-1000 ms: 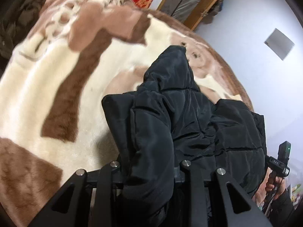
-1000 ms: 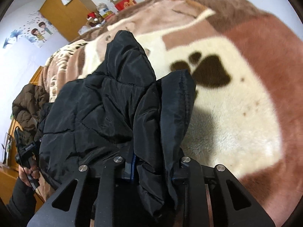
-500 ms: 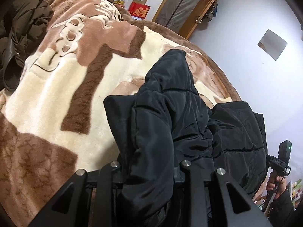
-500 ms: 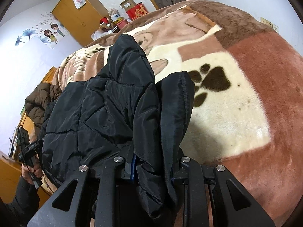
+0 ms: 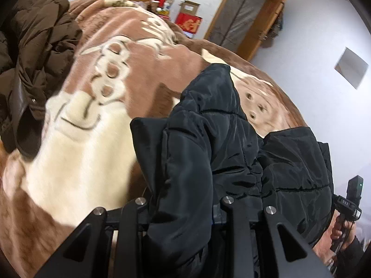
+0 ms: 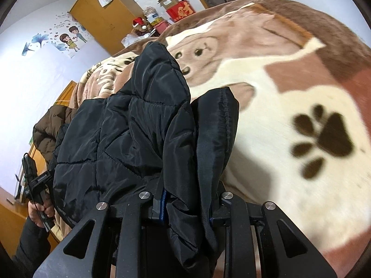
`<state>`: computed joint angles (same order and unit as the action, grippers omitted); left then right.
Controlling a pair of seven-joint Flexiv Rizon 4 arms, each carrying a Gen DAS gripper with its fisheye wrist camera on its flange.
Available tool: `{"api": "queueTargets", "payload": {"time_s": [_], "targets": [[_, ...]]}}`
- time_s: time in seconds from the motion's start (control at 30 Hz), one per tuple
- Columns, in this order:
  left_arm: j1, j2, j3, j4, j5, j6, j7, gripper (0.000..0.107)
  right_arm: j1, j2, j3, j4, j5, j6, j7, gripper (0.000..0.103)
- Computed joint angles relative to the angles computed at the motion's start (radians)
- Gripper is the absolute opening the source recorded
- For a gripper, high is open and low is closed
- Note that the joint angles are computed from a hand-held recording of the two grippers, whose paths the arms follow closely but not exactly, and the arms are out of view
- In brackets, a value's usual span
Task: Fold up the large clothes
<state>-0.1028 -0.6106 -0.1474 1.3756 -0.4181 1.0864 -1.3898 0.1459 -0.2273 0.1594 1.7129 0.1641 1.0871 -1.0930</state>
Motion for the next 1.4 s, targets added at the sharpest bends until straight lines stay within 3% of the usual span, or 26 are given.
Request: {"api": "queueTargets", "payload": {"time_s": [0.23, 0.33, 0.4, 0.5, 0.6, 0.77, 0.83, 0.97, 1.13, 1.4], "targets": [[0.012, -0.164, 0.052, -0.171, 0.043, -0.061, -0.071, 0.032, 0.021, -0.193, -0.004, -0.145, -0.025, -0.037, 0.022, 0.031], [0.027, -0.215, 0.049, -0.183, 0.044, -0.067, -0.112, 0.041, -0.013, -0.221, 0.022, -0.141, 0.034, -0.002, 0.04, 0.049], [0.047, -0.215, 0.02, -0.143, 0.016, -0.014, -0.121, 0.056, -0.031, -0.221, 0.037, -0.14, 0.056, 0.003, 0.034, 0.056], [0.062, -0.198, 0.007, -0.1, -0.003, 0.022, -0.132, 0.068, -0.028, -0.198, 0.03, -0.141, 0.034, -0.033, 0.041, 0.059], [0.077, -0.158, -0.002, -0.054, -0.014, 0.044, -0.127, 0.069, -0.012, -0.154, 0.009, -0.126, -0.004, -0.038, 0.069, 0.06], [0.083, -0.084, 0.01, 0.027, -0.029, 0.171, -0.157, 0.07, 0.073, -0.092, -0.098, -0.042, -0.238, 0.062, 0.229, 0.06], [0.073, -0.071, 0.026, 0.03, -0.018, 0.184, -0.183, 0.07, 0.083, -0.092, -0.104, -0.043, -0.301, 0.069, 0.262, 0.06], [0.054, -0.078, 0.009, -0.001, 0.026, 0.162, -0.127, 0.07, 0.091, -0.139, -0.083, -0.091, -0.372, 0.036, 0.213, 0.06], [-0.044, -0.168, 0.138, -0.165, 0.154, -0.005, -0.213, 0.07, 0.102, -0.221, -0.084, -0.181, -0.4, -0.099, 0.176, 0.06], [-0.066, -0.044, 0.151, -0.026, 0.235, 0.084, -0.304, 0.07, 0.136, -0.091, -0.102, -0.059, -0.488, -0.069, 0.271, 0.06]]}}
